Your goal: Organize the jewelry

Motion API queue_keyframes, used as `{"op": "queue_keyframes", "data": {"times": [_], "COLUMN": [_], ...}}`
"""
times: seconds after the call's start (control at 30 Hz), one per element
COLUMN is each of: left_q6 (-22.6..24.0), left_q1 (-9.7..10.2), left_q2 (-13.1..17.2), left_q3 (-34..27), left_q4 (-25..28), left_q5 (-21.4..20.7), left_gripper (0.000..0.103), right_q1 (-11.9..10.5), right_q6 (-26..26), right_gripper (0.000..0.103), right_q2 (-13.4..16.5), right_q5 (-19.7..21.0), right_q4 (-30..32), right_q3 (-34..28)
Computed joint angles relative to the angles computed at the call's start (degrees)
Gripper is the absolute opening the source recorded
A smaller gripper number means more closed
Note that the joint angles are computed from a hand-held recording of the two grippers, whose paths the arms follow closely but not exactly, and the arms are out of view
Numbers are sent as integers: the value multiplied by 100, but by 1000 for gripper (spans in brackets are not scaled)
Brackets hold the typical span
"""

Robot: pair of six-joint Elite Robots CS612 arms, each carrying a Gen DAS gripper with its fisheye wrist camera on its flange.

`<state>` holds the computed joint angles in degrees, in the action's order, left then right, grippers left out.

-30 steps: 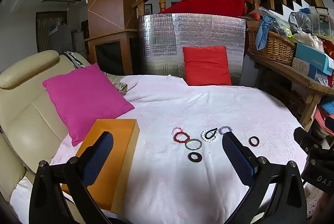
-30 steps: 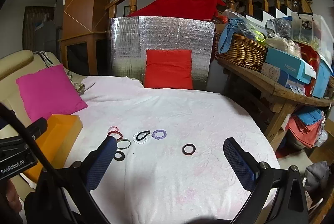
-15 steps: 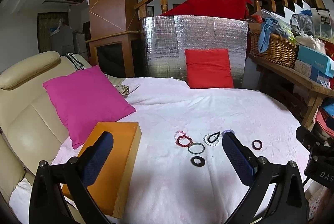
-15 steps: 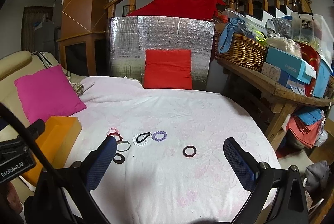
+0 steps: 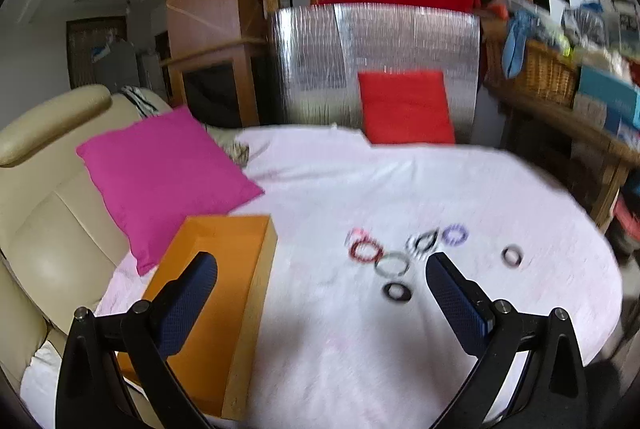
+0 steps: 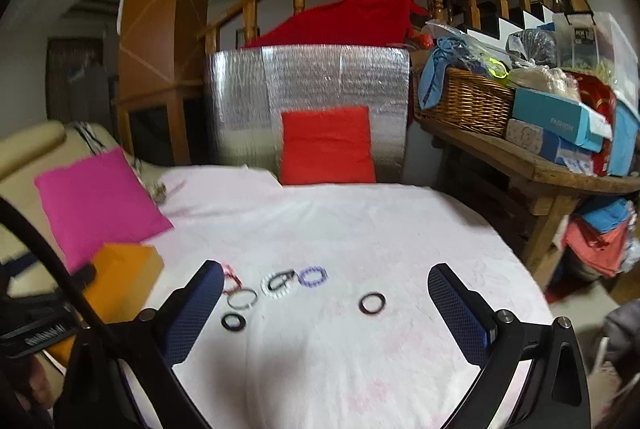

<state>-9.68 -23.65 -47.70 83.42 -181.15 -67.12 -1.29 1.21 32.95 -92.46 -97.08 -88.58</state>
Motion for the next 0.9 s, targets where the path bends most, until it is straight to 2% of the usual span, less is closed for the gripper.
{"op": "queue_keyframes", "data": {"times": [0.1, 0.2, 0.3, 0.4, 0.57, 0.67, 0.83, 0.9], "left_q6": [-104, -246, -299, -217, -109, -29, -51, -96], "left_q1": [99, 176, 219, 206, 158, 135, 171, 193], "left_q2": [192, 401, 622, 814, 1170, 1421, 1817, 1939], "left_q3": [-233, -480, -750, -981, -1560, -1968, -2676, -2884], "left_q4": [560, 1049, 1396, 1535, 1914, 2162, 2817, 3095], "left_q5": [-203, -432, -731, -876, -947, -1039, -1614, -1864], "left_gripper": [103, 103, 103, 103, 103, 103, 102, 92], "right_q1": [-191, -353, -504, -583, -577, -567, -601, -613], "right_q6": [199, 215, 530, 500, 244, 170, 248, 321], "right_gripper": [103, 103, 103, 103, 103, 103, 100, 91], "right_q2": [170, -3, -21, -138, -326, -408, -673, -803], "right_q5": [551, 978, 1424, 1718, 2102, 2137, 2382, 2504], "right_q4": [-328, 538, 666, 810, 632, 473, 470, 363], "right_q3": [-12, 348, 644, 1110, 1811, 2148, 2854, 3187]}}
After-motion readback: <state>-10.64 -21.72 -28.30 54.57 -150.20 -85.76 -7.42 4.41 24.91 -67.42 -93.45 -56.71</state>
